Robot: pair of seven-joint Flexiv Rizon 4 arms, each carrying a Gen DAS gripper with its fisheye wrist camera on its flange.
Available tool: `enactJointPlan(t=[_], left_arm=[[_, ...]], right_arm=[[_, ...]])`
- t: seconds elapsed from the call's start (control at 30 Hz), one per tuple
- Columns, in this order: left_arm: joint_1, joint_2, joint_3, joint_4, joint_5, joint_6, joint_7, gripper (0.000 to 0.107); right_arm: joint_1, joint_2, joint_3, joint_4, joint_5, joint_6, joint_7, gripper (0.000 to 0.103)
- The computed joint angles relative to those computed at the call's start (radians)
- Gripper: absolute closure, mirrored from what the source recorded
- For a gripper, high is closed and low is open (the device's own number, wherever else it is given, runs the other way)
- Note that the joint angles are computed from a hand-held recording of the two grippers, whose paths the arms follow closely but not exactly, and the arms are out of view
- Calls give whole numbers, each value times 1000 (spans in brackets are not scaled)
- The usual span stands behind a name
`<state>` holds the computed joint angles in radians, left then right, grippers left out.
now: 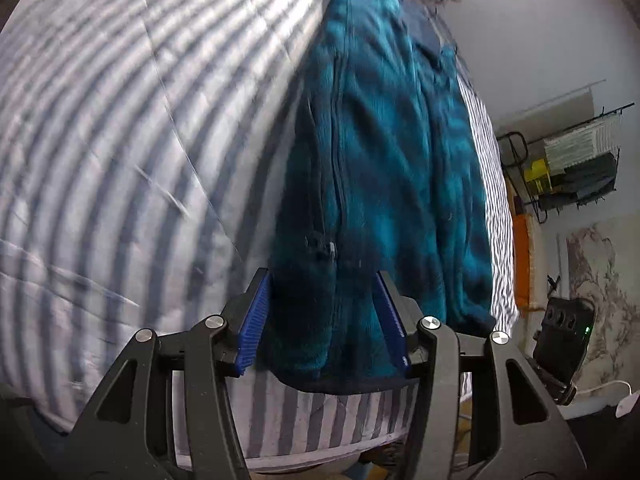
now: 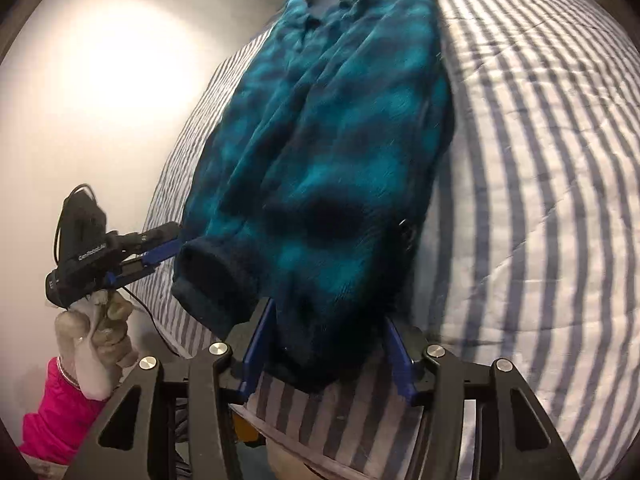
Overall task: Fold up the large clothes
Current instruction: 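Grasp the shirt hem with the left tool while the right tool grasps beside it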
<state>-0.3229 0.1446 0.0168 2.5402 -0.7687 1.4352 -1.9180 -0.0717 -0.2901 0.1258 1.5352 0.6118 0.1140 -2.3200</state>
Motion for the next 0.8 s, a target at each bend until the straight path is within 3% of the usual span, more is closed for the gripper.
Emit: enactJointPlan(t=[0.03, 0.07, 0.13, 0.17, 0.27, 0.37, 0.4, 0.5, 0.63, 0.77, 0.8], left_arm=[[-32, -18, -1, -1, -56, 20, 44, 54], [-39, -30, -9, -4, -61, 36, 64, 66], [1, -41, -23, -20, 44, 19, 31, 89], [7, -40, -26, -22, 62, 24, 21, 94], [-33, 0, -19, -2, -4, 79, 34, 96], [78, 107, -39, 21, 235, 28, -111, 97], [85, 114, -36, 26, 250, 17, -117, 97], [44, 72, 3, 38, 232, 2, -115, 97], [122, 34, -40, 6, 407, -37, -216, 97], [114, 63, -27, 7, 432, -53, -217, 92], [119, 80, -25, 11, 444, -70, -229, 91]], right_arm=[[2, 1, 2, 6, 4, 5, 3, 57], [2, 2, 2, 10, 6, 10, 2, 65], [5, -5, 2, 6, 9, 17, 9, 80], [5, -10, 1, 0, 9, 16, 12, 87], [-2, 8, -1, 3, -3, 29, 5, 95], [-9, 65, -6, 3, -18, 53, -60, 96], [-13, 79, -11, 0, -14, 64, -85, 96], [5, 71, -25, 18, -60, 92, -81, 97], [64, 65, -7, 135, -182, 242, -55, 97], [49, 66, -12, 94, -145, 181, -54, 95], [47, 67, -13, 86, -145, 171, -54, 89]])
